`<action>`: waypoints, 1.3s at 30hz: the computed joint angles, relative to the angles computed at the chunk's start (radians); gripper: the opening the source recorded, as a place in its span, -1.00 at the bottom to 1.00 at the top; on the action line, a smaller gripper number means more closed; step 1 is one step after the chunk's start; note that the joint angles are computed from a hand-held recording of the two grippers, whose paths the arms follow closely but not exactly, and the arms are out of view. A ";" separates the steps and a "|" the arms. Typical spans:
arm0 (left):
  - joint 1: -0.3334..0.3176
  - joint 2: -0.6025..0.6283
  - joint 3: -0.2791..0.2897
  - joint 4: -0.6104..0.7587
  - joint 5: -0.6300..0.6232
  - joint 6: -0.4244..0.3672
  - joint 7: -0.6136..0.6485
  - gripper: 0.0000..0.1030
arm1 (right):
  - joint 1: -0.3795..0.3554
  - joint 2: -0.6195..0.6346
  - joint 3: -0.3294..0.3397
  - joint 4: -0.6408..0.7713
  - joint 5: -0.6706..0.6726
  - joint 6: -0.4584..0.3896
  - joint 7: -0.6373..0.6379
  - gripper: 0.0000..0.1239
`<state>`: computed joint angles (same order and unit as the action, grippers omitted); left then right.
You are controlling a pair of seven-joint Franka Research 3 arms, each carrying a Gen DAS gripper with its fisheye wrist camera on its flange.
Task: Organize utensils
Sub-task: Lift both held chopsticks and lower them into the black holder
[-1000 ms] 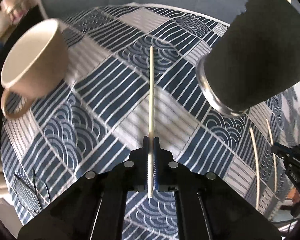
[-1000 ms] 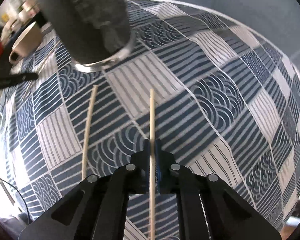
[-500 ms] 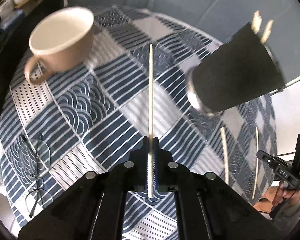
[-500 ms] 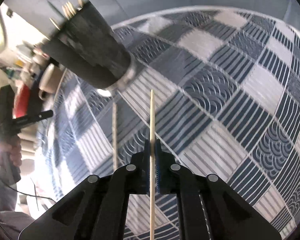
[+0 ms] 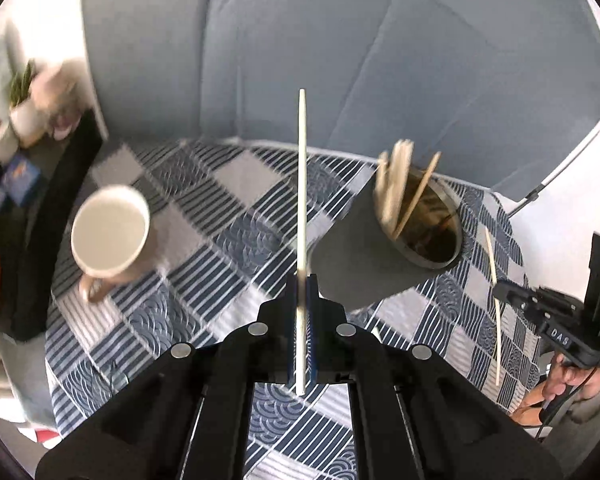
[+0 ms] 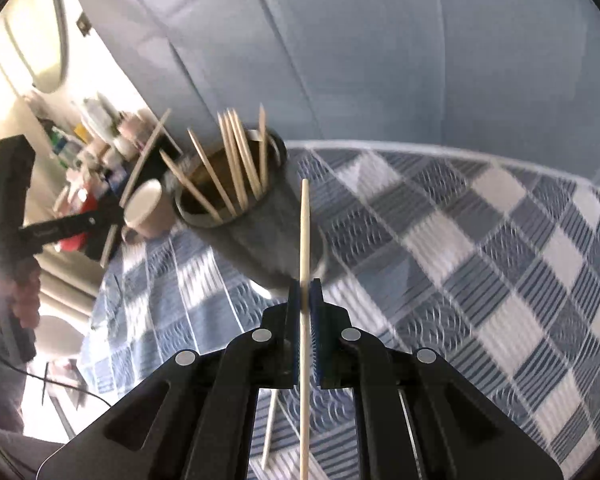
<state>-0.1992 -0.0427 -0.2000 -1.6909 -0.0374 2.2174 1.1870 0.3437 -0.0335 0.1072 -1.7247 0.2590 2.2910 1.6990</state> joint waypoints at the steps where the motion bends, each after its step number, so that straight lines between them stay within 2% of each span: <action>1: -0.003 0.015 -0.003 0.026 0.005 0.002 0.002 -0.91 | 0.000 0.016 -0.001 0.029 0.008 0.006 -0.009 -0.92; 6: -0.014 0.090 -0.017 0.144 0.023 0.019 0.007 -0.91 | -0.005 0.097 -0.007 0.168 0.058 0.037 -0.052 -0.93; 9: -0.030 0.160 -0.028 0.256 0.058 -0.008 0.007 -0.91 | -0.006 0.153 -0.005 0.253 0.086 0.063 -0.093 -0.92; 13: -0.051 0.237 -0.036 0.360 0.095 -0.021 0.012 -0.91 | -0.011 0.242 -0.001 0.385 0.127 0.039 -0.111 -0.92; 16: -0.058 0.282 -0.041 0.405 0.089 0.002 0.015 -0.91 | -0.016 0.314 0.005 0.481 0.153 0.025 -0.124 -0.92; 21: -0.050 0.297 -0.048 0.352 0.050 0.154 0.036 -0.91 | -0.026 0.394 0.024 0.563 0.223 0.085 -0.150 -0.92; 24: -0.042 0.281 -0.051 0.254 0.023 0.299 0.024 -0.91 | -0.034 0.416 0.043 0.558 0.278 0.166 -0.186 -0.92; 28: -0.047 0.269 -0.047 0.171 0.046 0.412 -0.018 -0.91 | -0.046 0.417 0.072 0.501 0.363 0.294 -0.254 -0.92; 31: -0.044 0.255 -0.053 0.123 0.058 0.452 -0.001 -0.90 | -0.050 0.418 0.084 0.472 0.402 0.325 -0.289 -0.92; 34: -0.047 0.240 -0.057 0.088 0.077 0.488 0.024 -0.90 | -0.053 0.420 0.089 0.456 0.423 0.313 -0.310 -0.92; 39: -0.056 0.233 -0.051 0.078 0.131 0.502 0.016 -0.90 | -0.047 0.405 0.085 0.416 0.435 0.313 -0.325 -0.92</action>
